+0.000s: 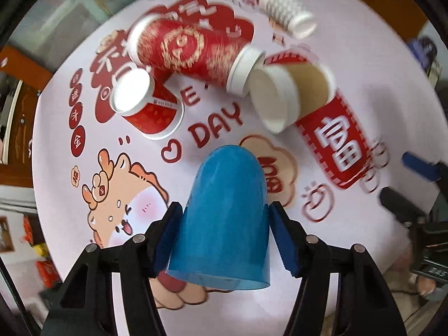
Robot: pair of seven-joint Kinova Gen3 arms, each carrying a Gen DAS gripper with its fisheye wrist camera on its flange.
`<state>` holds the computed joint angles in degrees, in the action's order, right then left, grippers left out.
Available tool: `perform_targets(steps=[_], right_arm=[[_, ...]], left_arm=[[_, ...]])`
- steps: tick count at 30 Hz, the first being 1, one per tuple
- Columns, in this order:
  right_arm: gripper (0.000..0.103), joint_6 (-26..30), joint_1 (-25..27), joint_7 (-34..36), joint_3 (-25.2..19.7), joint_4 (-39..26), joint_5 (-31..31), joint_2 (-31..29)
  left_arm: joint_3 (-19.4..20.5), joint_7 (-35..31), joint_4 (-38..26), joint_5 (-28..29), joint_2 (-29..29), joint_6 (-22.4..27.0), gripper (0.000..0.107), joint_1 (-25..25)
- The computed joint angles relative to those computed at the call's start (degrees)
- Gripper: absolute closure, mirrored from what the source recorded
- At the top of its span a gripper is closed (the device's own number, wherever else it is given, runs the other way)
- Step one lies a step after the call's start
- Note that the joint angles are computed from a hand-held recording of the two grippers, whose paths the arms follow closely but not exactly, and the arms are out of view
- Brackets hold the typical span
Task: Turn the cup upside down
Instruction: 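Close the left gripper around the blue cup's body, then lift the blue cup with the left gripper and rotate it upright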
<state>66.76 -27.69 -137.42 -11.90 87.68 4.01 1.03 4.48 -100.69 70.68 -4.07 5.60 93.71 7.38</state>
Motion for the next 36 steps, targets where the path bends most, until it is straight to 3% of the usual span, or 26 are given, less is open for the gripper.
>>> perform_targets(steps=[2,10,19,24,32,36], right_arm=[[0.018,-0.1,0.3,0.1,0.1,0.6,-0.4,-0.8],[0.018,-0.1,1.5,-0.8,-0.3,2.5,0.1,-4.0],[0.018,1.5,2.1,-1.9,-1.8,4.2,1.4,-6.2],[0.018,2.3,2.1,-2.6,-2.7,6.0,2.1,-7.6],[0.018,1.5,2.6,-2.9,-3.2,9.3,0.6,-9.2],[0.018,1.2,2.7,-2.7,-3.4,9.7,0.1,-9.4]], left_arm=[[0.4,1.4,1.4,2.1,-2.2,-1.3,0.046,-1.3],[1.5,10.9,17.2,4.9,-15.4,-15.5,0.046,-0.3],[3.1,24.2,30.0,8.3,-21.0,-26.0,0.046,-1.1],[2.4,27.2,32.2,10.5,-22.2,-27.5,0.046,-0.8],[1.0,26.5,33.7,12.9,-22.4,-28.1,0.046,-0.3],[0.1,25.0,33.9,14.3,-22.3,-27.8,0.039,-0.1]])
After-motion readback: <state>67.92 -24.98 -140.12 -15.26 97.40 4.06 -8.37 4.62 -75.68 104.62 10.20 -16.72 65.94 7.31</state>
